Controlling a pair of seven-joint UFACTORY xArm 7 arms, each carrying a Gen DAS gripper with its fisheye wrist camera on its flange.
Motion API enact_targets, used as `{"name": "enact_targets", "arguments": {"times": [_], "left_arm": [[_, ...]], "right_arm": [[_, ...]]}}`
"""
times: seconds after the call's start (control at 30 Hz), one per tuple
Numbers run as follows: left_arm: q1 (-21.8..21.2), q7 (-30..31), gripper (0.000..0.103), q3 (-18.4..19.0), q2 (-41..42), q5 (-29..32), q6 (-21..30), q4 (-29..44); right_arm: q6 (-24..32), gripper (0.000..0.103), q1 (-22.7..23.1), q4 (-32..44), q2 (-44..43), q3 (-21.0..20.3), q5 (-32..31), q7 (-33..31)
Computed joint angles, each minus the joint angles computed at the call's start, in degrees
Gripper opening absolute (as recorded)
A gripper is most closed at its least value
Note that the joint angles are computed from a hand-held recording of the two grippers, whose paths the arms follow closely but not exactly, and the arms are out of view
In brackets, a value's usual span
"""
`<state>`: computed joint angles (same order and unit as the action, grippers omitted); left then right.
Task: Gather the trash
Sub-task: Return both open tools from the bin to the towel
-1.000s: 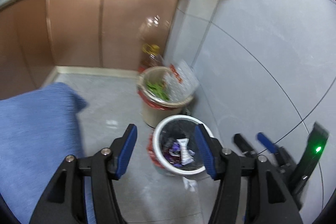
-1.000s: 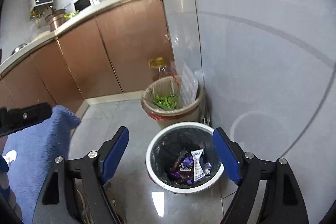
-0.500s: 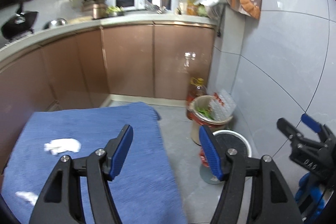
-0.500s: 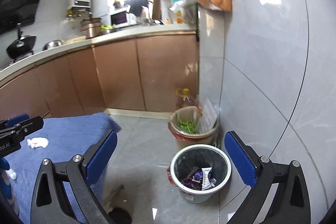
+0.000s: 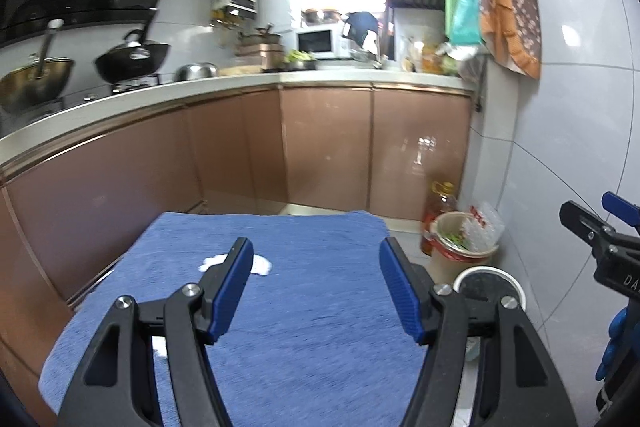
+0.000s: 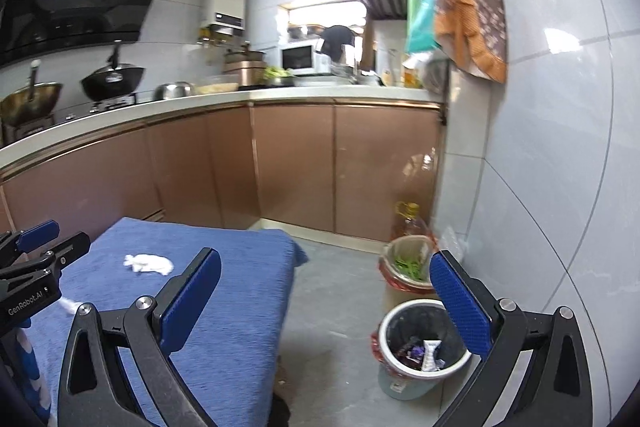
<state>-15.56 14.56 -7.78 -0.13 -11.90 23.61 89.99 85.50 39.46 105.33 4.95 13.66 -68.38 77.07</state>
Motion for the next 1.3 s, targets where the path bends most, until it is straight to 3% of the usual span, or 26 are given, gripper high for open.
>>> {"name": "enact_targets", "arguments": {"times": [0.2,0.6,0.73,0.97,1.3], "left_arm": [[1.4,2.1,0.064,2.3,-5.7,-3.3,-2.4,-6.3],[2.5,5.5,0.065,7.1,-12.2,-8.5,-4.8,-13.3],[3.8,4.1,0.065,7.4,-13.4,-6.9,-5.8,-15.1],[5.6,2.8,0.073,9.8,-12.7,-8.1,-3.1,-14.8],[11.4,0.4,0.073,11.5,-9.6,-7.3,-2.2,-14.0]], "right_arm": [[1.1,0.102,4.0,6.5,4.9,-0.4,-2.2,-2.1],[2.3,0.102,14.6,24.2,16.3,-7.3,-3.9,-10.7],[2.0,0.102,16.7,26.8,18.1,-9.8,-2.2,-11.8],[1.7,0.103,20.2,34.9,22.8,-14.8,-0.7,-16.6],[-4.5,0.103,19.5,33.4,22.7,-19.1,5.4,-16.1]]}}
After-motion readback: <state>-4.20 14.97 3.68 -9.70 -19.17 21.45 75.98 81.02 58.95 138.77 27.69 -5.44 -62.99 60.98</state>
